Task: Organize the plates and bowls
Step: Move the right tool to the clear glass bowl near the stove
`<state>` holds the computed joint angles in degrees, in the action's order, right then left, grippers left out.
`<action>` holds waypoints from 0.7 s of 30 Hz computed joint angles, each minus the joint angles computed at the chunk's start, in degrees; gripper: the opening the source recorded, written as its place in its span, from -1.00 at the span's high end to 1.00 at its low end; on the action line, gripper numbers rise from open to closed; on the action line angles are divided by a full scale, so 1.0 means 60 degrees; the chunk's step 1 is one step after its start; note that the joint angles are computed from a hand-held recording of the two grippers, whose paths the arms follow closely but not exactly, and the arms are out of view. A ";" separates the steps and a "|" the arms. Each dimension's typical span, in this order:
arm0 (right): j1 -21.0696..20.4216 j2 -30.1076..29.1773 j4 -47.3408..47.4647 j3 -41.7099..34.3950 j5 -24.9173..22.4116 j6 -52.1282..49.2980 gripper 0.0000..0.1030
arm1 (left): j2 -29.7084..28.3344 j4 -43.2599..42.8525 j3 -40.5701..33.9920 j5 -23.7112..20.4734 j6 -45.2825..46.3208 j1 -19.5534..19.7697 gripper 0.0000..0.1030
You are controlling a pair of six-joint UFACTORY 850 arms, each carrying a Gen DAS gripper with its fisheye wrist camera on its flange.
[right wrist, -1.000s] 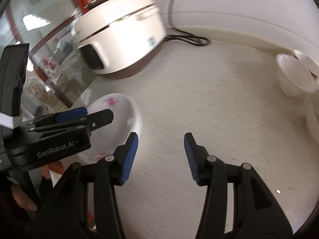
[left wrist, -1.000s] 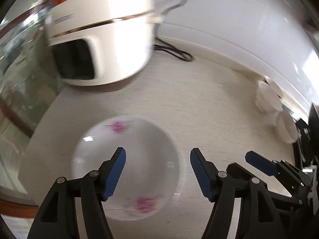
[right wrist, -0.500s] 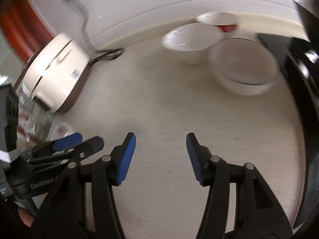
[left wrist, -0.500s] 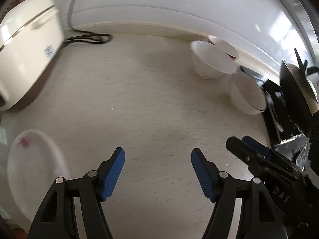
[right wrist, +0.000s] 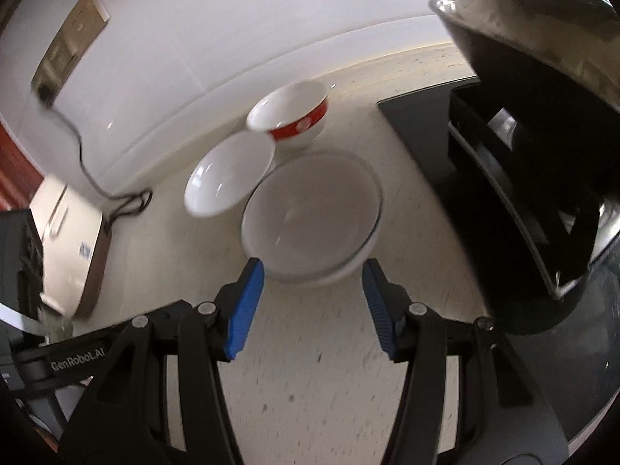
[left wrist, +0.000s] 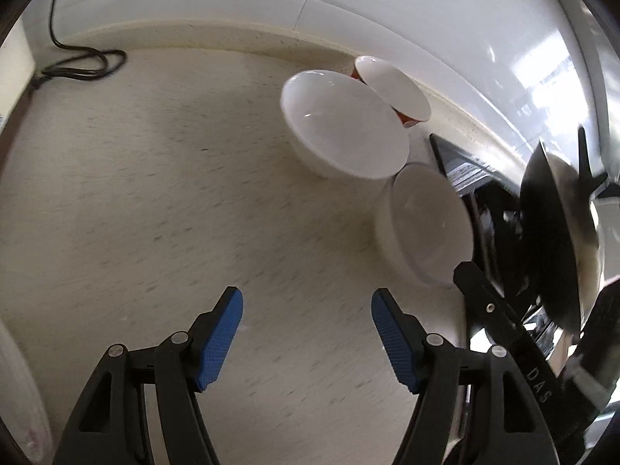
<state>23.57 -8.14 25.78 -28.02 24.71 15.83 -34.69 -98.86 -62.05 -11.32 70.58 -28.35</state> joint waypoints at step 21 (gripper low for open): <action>-0.1207 -0.1874 -0.2453 -0.1603 -0.1406 0.1417 0.24 | -0.2095 0.5502 -0.2862 -0.0730 -0.6515 -0.0239 -0.35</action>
